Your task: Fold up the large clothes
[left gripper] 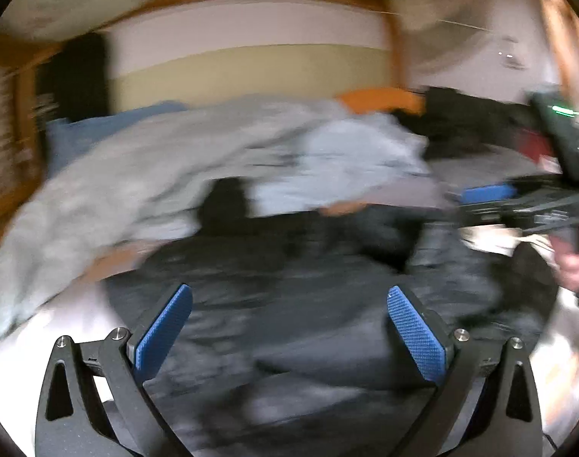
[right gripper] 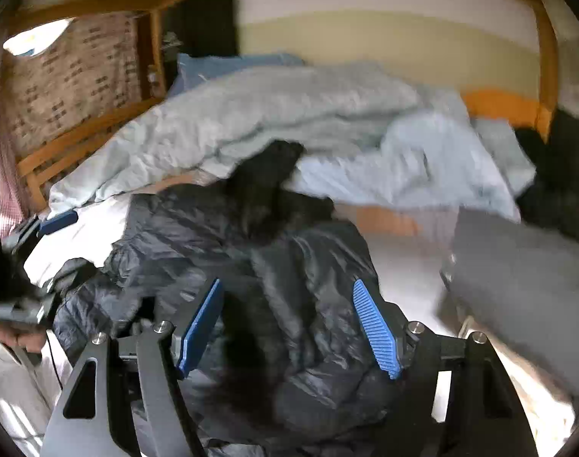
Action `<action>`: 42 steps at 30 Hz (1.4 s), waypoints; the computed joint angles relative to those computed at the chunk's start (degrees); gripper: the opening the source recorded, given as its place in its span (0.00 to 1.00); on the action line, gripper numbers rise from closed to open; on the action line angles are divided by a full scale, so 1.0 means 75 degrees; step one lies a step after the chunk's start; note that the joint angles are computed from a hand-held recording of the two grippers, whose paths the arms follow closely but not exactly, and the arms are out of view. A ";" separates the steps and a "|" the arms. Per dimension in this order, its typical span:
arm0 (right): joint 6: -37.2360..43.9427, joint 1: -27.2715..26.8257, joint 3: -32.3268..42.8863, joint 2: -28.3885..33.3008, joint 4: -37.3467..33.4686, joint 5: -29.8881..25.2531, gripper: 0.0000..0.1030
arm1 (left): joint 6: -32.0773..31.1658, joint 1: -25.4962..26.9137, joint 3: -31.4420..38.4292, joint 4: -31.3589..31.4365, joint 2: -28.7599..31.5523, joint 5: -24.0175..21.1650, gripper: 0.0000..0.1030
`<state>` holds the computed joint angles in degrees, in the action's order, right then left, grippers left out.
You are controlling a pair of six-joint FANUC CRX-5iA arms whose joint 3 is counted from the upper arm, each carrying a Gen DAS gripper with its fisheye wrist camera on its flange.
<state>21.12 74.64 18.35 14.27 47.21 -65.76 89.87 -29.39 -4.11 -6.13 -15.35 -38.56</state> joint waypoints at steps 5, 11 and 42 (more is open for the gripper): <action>0.2131 -0.0462 0.1788 0.0734 -0.3024 -0.0884 0.72 | -0.0012 -0.0347 0.0706 0.0005 0.0736 -0.0842 0.99; 0.2256 -0.0192 0.2291 0.1700 -0.1597 -0.2369 0.72 | 0.2361 -0.1495 0.1833 -0.3513 0.1423 -0.2924 0.99; 0.1454 -0.0080 0.2431 0.1685 -0.0666 -0.2428 0.69 | 0.1060 -0.0824 0.1440 -0.1827 0.1280 -0.2085 1.00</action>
<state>32.02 74.04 36.59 26.91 42.22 -83.97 97.82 -35.57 6.69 -19.83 -5.75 -54.20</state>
